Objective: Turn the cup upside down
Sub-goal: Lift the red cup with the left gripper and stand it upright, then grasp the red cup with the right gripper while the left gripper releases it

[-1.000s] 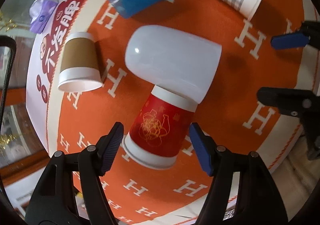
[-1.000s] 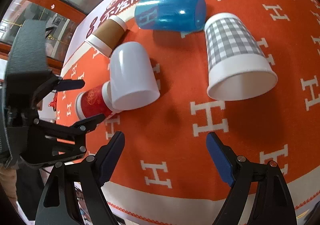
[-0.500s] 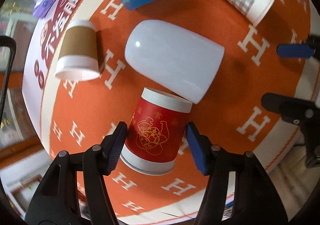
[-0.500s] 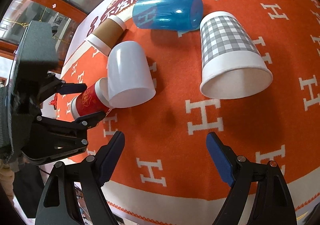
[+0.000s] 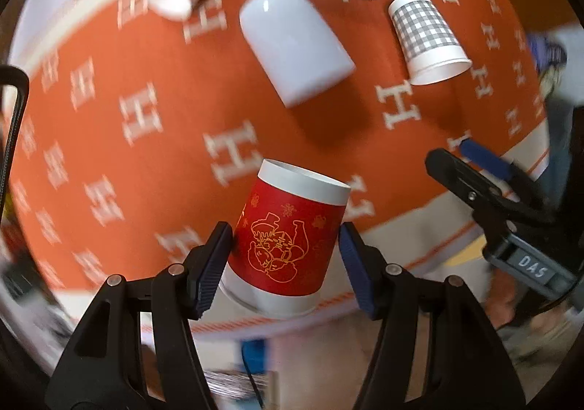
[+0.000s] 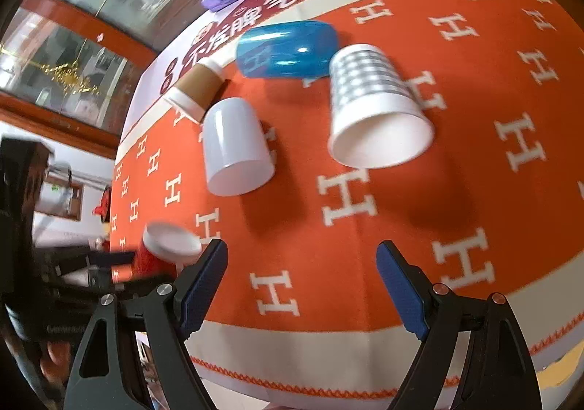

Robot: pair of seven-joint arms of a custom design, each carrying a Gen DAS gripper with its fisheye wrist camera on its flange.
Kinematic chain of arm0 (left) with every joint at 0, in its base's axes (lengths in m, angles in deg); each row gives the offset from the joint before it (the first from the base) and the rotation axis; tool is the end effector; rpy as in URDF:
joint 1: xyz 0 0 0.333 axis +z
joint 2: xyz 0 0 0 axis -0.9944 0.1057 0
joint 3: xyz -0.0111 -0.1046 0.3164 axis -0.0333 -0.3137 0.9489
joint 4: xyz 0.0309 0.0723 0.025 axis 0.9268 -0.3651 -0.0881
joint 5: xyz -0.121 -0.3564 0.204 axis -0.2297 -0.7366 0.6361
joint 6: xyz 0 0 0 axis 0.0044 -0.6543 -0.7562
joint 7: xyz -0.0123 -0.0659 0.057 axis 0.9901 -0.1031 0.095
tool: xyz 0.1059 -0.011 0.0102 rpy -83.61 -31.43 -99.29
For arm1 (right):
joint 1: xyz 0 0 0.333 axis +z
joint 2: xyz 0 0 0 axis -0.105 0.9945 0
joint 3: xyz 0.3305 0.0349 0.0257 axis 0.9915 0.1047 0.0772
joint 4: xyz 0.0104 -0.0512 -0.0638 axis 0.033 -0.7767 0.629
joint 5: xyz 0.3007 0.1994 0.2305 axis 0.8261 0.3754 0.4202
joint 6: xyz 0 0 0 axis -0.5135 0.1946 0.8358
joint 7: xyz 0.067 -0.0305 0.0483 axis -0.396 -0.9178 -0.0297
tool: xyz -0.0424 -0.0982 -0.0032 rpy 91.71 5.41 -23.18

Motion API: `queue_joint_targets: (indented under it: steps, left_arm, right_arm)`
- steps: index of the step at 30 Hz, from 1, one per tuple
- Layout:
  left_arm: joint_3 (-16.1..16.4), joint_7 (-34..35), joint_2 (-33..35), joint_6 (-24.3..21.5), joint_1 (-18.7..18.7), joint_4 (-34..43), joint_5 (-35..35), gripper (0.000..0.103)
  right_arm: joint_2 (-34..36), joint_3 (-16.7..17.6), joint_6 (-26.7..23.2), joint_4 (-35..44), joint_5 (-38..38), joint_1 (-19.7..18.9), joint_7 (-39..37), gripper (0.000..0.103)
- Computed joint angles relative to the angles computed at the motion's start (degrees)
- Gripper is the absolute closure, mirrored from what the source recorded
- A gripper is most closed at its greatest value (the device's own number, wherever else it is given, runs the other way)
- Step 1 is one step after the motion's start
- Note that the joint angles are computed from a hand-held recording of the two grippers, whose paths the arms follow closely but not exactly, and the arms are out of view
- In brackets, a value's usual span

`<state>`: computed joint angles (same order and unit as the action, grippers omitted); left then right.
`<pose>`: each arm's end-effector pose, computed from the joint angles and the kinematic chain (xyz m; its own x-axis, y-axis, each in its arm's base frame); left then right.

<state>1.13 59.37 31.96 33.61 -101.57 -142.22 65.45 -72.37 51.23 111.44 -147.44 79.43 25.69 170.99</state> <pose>0.5336 -0.3422 0.3685 -0.1218 -0.9859 0.1150 -0.9816 0.1368 0.1334 0.4711 0.4357 0.3503 -0.0933 -0.9107 -0.4024 -0.9680 0.1776 -0.1773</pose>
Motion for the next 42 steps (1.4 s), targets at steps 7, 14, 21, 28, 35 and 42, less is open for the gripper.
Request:
queue_joint_targets:
  steps: [7, 14, 21, 28, 35, 42]
  left_arm:
    - [-1.5, -5.9, -2.9, 9.7, 0.4, -9.5, -14.1, 0.046]
    - [-2.3, -10.9, -5.4, 20.6, 0.2, -16.8, -25.1, 0.045]
    - [-2.5, -13.5, -6.6, 24.2, -0.3, -19.5, -27.4, 0.043]
    - [-2.9, -5.7, -7.0, 26.5, -0.1, -20.3, -33.3, 0.034]
    - [-2.1, -3.8, -10.4, 25.8, -0.1, -21.8, -35.0, 0.033]
    - [-0.6, -3.5, -16.4, 24.3, -0.9, -25.0, -27.8, 0.033]
  right_arm:
    - [-4.5, -0.9, 0.1, -5.9, -2.6, 0.9, 5.9, 0.018]
    - [-5.9, -0.4, -0.1, -8.8, -3.4, 1.2, 9.4, 0.018]
    - [-6.7, -0.1, -0.3, -10.0, -4.2, 1.7, 11.2, 0.018]
    - [-7.2, 0.2, -0.2, -10.2, -3.8, 1.6, 11.1, 0.018]
    - [-7.8, 1.1, -0.5, -9.8, 0.4, 1.2, 6.3, 0.018]
    - [-7.5, 2.8, -2.0, -8.3, 14.4, 0.0, -7.9, 0.018]
